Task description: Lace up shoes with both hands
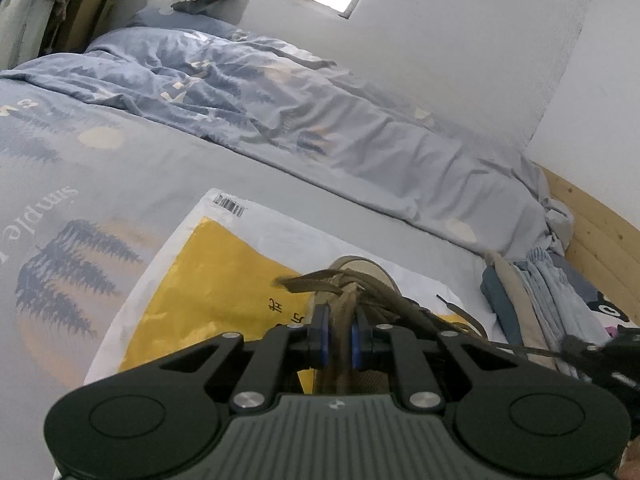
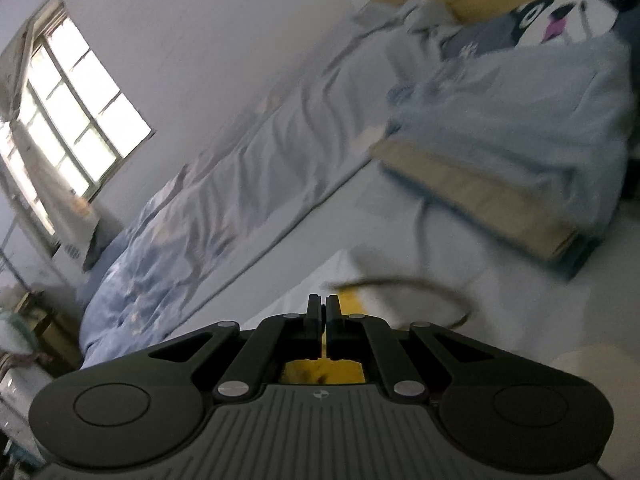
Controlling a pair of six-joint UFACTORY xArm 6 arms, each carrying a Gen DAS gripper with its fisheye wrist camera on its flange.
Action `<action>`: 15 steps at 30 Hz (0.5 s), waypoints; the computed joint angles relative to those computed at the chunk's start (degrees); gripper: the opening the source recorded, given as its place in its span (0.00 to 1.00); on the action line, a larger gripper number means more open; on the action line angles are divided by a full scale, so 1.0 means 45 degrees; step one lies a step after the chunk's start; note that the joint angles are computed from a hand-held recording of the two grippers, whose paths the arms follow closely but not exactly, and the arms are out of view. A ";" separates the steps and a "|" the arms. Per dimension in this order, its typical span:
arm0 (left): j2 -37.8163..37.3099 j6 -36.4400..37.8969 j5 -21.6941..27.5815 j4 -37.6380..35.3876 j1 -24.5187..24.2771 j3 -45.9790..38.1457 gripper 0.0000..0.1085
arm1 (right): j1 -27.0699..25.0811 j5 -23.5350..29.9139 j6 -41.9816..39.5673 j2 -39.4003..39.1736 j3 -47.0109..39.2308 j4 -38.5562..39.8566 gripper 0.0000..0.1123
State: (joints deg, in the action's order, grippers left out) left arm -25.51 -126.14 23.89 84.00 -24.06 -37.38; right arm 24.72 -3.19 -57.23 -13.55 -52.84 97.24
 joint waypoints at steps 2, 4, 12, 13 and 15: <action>-0.0004 -0.0052 0.0021 -0.0037 -0.0012 -0.0004 0.09 | -0.0392 -0.0236 0.0292 -0.0131 -0.0005 -0.0376 0.01; 0.0018 -0.0064 0.0052 -0.0095 -0.0034 -0.0033 0.09 | -0.0789 -0.0365 0.0681 -0.0276 0.0012 -0.0981 0.01; 0.0073 -0.0230 0.0173 -0.0076 -0.0093 -0.0068 0.09 | -0.2388 -0.0711 0.2535 -0.1073 0.0414 -0.3595 0.01; 0.0094 -0.0241 0.0194 -0.0040 -0.0112 -0.0084 0.10 | -0.2541 -0.0760 0.2925 -0.1157 0.0523 -0.4021 0.01; 0.0134 -0.0197 0.0265 0.0001 -0.0169 -0.0120 0.10 | -0.2838 -0.0670 0.3563 -0.1303 0.0713 -0.4660 0.01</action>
State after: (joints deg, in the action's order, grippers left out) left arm -24.91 -127.03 25.08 84.00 -24.82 -37.92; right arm 11.95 -6.21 -41.19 -19.41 -49.63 76.27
